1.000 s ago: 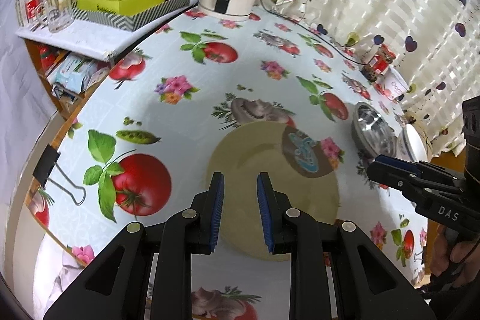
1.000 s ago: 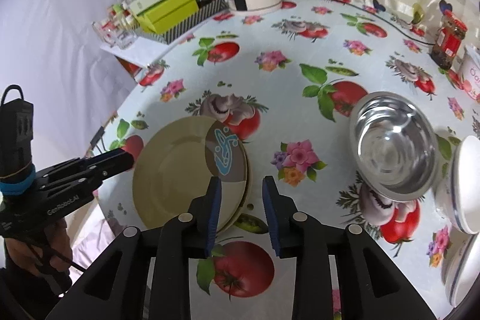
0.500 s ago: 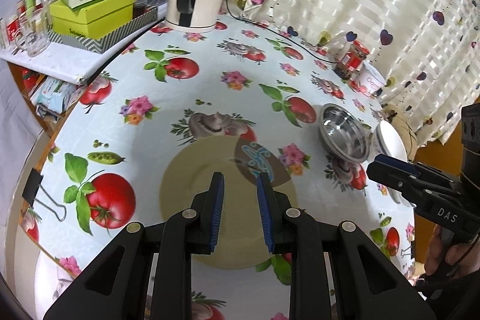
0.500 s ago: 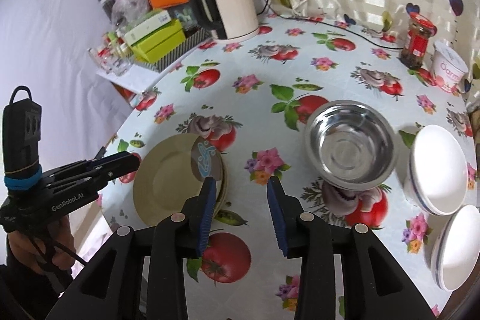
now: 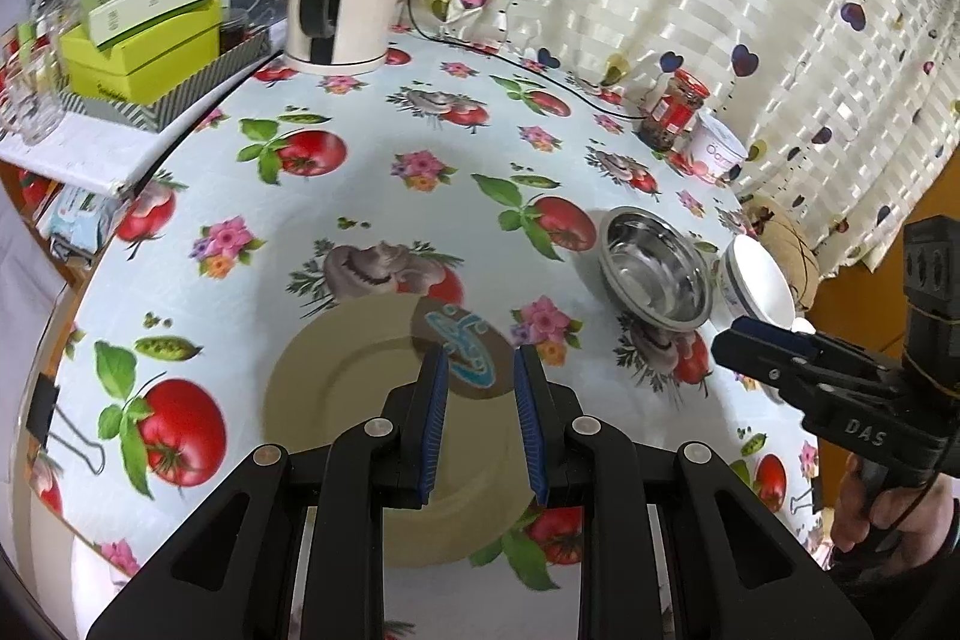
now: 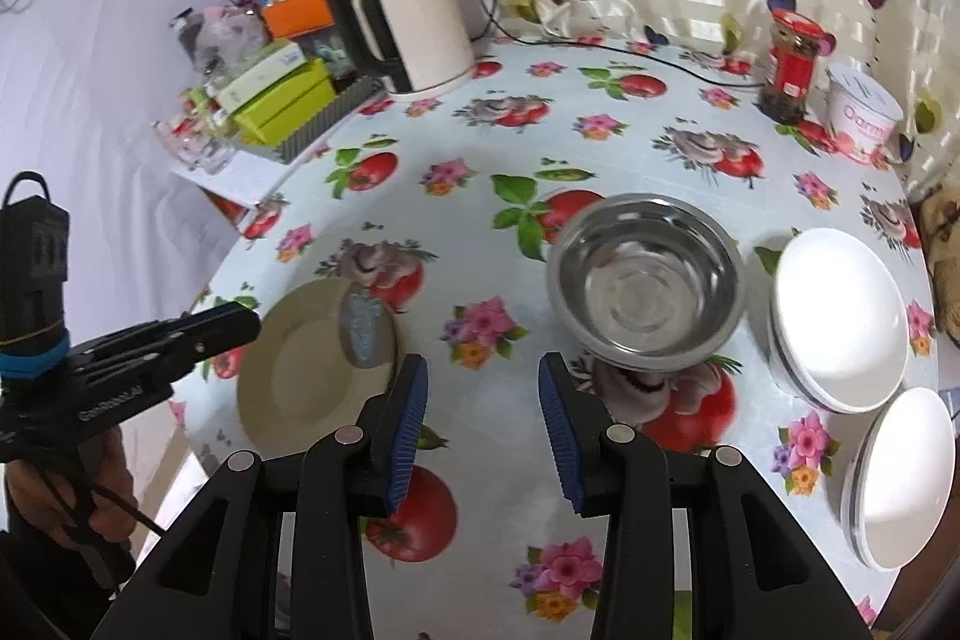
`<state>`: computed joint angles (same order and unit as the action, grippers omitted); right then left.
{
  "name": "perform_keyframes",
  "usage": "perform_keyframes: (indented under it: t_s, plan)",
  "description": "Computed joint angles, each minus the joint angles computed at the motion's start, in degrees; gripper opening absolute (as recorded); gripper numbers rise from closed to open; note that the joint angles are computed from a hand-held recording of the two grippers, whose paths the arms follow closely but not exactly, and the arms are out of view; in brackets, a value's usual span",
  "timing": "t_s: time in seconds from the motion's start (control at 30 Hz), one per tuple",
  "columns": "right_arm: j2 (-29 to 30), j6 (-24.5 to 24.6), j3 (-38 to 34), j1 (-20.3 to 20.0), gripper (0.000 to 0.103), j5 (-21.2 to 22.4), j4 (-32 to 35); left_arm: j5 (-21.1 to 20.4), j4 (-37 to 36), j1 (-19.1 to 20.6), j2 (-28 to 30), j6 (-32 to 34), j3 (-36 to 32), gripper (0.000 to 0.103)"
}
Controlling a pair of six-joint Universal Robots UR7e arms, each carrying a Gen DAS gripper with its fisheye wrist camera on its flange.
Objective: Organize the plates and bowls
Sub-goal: 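Open the right gripper and withdraw it from the beige plate stack, then move the right gripper over the steel bowl toward the white bowls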
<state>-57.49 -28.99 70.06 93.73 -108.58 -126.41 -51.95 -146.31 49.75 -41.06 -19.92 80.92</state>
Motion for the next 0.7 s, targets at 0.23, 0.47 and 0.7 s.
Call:
perform_keyframes:
  t_s: [0.23, 0.47, 0.7]
  plan:
    - [0.80, 3.44, -1.29, -1.78, 0.038, -1.97, -1.01, -2.58, 2.10, 0.26, 4.45, 2.97, -6.26, 0.024]
    - [1.96, 6.64, -2.93, -3.44, 0.037, -3.58, -1.69, -5.25, 5.90, 1.01, 9.30, 4.49, -13.41, 0.024]
    - [3.20, 9.59, -4.32, -4.77, 0.037, -4.57, -1.97, -7.11, 9.71, 1.82, 13.96, 3.94, -20.58, 0.024]
